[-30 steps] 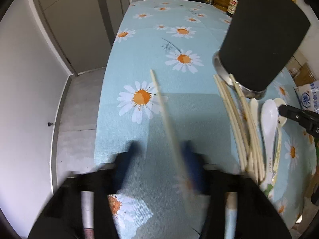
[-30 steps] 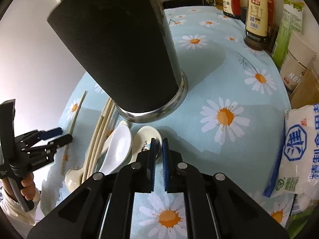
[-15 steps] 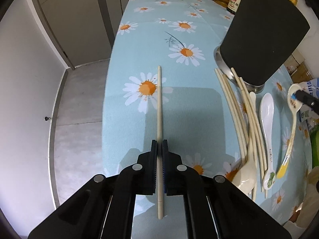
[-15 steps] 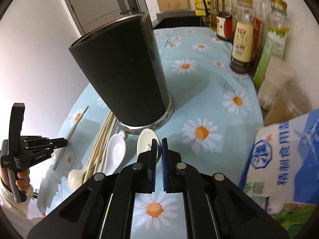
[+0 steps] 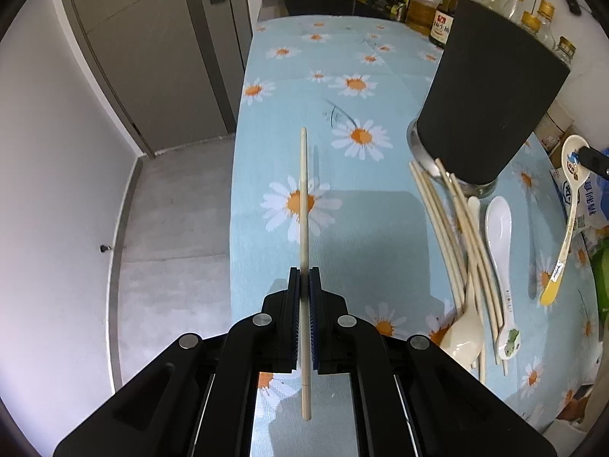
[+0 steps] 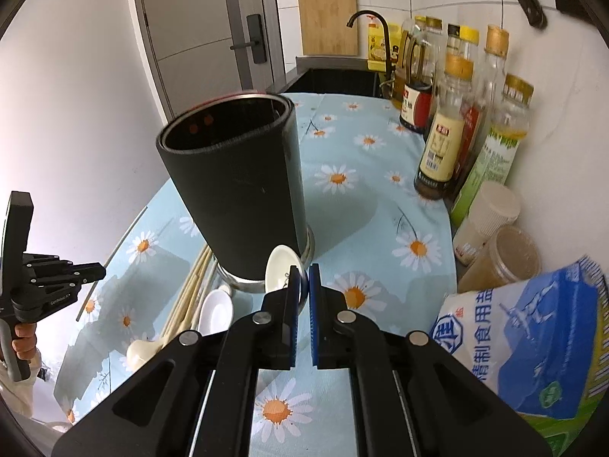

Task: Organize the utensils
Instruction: 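Lift the spoon and chopstick and carry both above the black holder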

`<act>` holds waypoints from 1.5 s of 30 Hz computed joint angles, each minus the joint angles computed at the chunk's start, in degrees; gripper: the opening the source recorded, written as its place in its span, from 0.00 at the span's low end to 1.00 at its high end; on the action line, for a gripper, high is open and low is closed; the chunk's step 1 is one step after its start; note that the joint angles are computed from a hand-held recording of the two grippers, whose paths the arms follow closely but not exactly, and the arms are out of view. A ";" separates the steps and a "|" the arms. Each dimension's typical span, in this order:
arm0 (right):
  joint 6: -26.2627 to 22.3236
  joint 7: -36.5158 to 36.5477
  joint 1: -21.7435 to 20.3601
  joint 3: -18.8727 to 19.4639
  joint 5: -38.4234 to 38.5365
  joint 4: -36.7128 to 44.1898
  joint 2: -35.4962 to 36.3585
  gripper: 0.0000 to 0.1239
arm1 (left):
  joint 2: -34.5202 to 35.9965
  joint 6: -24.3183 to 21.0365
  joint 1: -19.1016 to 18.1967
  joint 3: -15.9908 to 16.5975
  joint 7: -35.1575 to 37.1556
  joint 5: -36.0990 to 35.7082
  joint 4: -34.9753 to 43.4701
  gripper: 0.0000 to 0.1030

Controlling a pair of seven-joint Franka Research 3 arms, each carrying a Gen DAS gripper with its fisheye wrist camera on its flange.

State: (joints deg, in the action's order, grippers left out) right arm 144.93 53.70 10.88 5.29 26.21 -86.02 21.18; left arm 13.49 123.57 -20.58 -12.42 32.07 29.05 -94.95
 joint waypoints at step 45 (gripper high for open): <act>12.60 -6.87 0.70 4.21 4.92 27.96 11.60 0.05 | 23.19 19.18 -7.43 8.61 9.13 9.31 43.96 0.04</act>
State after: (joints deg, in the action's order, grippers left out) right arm 157.53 46.83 11.58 9.51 31.13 -58.06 32.78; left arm 36.68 142.75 -28.02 -3.81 41.20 38.36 -50.99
